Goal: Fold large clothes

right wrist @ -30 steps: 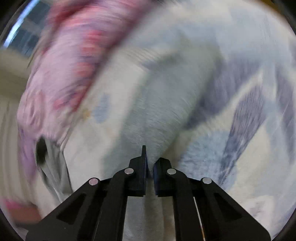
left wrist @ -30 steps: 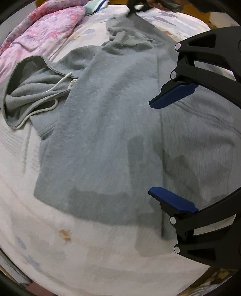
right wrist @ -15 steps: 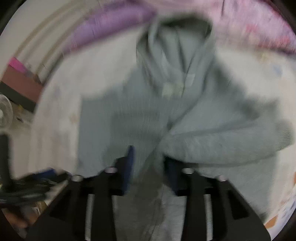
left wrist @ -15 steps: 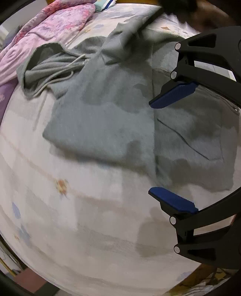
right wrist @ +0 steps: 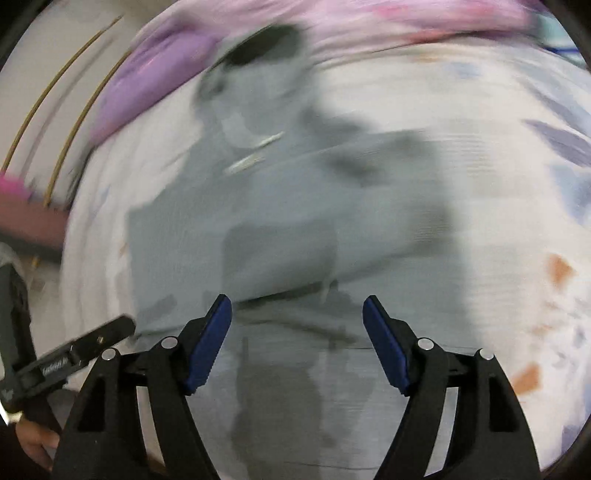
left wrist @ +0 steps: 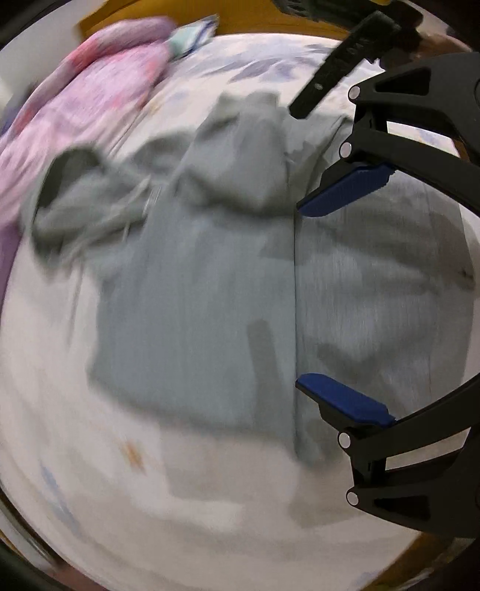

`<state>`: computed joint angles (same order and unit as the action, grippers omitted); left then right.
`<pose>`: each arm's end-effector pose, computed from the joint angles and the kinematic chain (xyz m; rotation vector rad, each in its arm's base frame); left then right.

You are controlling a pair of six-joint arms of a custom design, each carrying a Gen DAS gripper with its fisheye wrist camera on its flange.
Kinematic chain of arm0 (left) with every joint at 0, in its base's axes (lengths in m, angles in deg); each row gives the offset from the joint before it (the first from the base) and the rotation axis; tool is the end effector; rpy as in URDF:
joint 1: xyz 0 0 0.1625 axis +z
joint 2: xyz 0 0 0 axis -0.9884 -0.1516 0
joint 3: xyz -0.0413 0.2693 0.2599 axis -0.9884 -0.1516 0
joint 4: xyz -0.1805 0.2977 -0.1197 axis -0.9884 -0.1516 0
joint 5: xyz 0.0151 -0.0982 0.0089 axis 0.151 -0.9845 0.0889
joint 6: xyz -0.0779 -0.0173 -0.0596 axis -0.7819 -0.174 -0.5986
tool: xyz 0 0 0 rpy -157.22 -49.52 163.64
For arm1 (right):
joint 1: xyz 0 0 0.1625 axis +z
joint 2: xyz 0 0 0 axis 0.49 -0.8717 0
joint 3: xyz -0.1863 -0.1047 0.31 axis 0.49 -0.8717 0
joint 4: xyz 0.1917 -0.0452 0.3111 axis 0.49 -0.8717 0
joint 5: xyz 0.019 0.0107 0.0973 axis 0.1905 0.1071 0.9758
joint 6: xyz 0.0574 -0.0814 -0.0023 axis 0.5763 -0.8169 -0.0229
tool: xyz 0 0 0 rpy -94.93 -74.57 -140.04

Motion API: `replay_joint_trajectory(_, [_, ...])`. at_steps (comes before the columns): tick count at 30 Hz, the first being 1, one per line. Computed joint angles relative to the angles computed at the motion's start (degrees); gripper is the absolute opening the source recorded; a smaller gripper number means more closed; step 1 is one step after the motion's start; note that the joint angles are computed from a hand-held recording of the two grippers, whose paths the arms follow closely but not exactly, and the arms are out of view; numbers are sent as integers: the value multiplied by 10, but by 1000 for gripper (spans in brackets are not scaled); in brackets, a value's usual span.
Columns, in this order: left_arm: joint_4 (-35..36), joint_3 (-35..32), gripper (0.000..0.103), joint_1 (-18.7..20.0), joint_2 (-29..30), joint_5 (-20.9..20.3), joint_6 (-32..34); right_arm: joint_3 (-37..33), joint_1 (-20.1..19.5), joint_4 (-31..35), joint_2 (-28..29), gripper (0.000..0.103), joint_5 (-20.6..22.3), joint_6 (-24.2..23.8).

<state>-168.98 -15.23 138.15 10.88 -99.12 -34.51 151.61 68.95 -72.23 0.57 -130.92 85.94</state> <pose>-0.2463 -0.7062 0.1647 0.3069 2.6011 -0.0645 0.1640 -0.5962 0.2259 -0.5094 -2.5266 0.7197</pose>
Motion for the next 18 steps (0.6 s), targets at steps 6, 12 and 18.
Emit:
replay_joint_trajectory(6, [-2,-94,87,-50,123,-46,81,89,-47,10,-104,70,-28,71])
replay_joint_trajectory(12, [-33,-164,87,-103,237,-16,169,149,-91,8,-180,71,-16,103])
replay_joint_trajectory(18, [18,-278,61,-118,339,27,223,188,-108,31,-234,71,-15,115])
